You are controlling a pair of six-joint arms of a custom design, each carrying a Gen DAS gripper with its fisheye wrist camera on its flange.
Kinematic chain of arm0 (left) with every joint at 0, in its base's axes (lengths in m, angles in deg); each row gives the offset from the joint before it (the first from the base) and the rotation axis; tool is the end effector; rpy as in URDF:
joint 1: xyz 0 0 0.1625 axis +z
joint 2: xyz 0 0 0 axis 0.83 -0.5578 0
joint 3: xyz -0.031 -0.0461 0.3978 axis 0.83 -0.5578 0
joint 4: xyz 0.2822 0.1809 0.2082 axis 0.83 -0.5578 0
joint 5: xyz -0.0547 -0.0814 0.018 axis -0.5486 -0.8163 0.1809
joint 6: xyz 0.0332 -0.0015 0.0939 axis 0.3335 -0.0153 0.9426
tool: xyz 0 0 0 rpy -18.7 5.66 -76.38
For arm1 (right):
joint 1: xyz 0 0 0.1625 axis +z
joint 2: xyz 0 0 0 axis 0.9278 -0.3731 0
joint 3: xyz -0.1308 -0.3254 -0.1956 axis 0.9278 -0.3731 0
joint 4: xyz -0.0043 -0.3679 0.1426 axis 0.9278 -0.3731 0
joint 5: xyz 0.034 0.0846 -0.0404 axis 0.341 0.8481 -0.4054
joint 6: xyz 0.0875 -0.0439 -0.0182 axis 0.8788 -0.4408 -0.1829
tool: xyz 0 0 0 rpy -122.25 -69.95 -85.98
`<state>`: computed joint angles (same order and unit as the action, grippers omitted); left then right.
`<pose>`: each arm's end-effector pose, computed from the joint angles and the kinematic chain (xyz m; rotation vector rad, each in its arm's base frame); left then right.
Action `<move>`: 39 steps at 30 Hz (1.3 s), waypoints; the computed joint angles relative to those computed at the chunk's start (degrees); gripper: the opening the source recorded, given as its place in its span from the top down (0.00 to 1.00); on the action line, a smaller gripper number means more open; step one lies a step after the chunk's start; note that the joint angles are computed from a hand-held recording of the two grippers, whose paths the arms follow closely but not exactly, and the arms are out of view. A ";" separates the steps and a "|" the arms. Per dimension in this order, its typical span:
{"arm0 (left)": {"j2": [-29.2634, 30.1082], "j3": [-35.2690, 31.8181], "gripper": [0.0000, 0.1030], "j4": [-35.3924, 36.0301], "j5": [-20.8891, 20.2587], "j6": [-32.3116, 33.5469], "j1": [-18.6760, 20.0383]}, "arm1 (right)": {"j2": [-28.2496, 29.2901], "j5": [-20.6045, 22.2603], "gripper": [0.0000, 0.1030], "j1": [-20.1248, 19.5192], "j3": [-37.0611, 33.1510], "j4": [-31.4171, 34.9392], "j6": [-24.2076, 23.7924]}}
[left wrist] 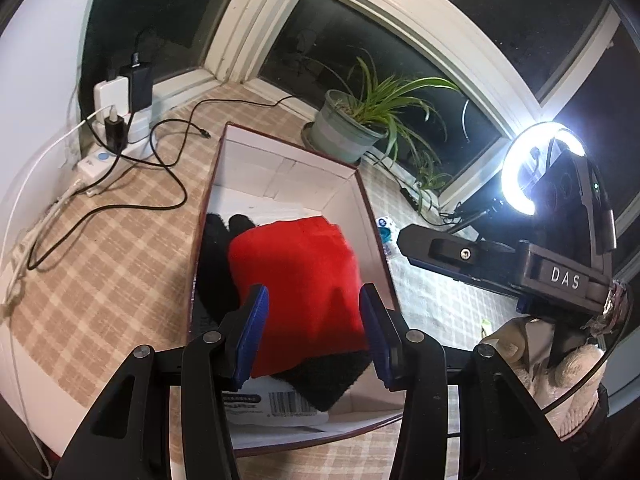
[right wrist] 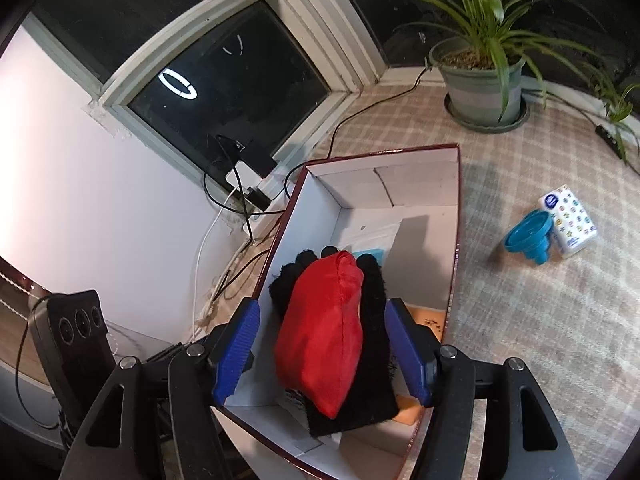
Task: Organize soft objects
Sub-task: 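Open both grippers to drop the red pouch into the box, then move the left gripper to the grey packet while the right gripper approaches the yellow-green cloth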
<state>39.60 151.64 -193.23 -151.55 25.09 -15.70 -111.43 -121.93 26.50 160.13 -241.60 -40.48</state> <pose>-0.4150 -0.5551 0.0956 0.8757 2.9211 -0.4496 0.1402 -0.5136 0.3819 -0.0770 -2.6829 0.9142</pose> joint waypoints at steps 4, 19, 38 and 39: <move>-0.53 0.86 0.57 -1.06 -0.06 0.41 -1.10 | -1.78 -1.01 0.40 0.52 1.24 -0.63 -1.17; -0.56 6.43 0.45 -5.34 -2.41 -1.95 -9.07 | -20.99 -5.50 0.41 -2.74 10.78 1.89 -8.90; 9.98 7.79 0.37 -3.98 -1.88 -12.26 -16.01 | -52.72 12.46 0.31 -39.38 16.44 17.95 -27.16; 10.50 7.72 0.37 -4.01 -1.38 -12.75 -15.98 | -53.30 13.64 0.31 -41.33 16.47 18.38 -27.82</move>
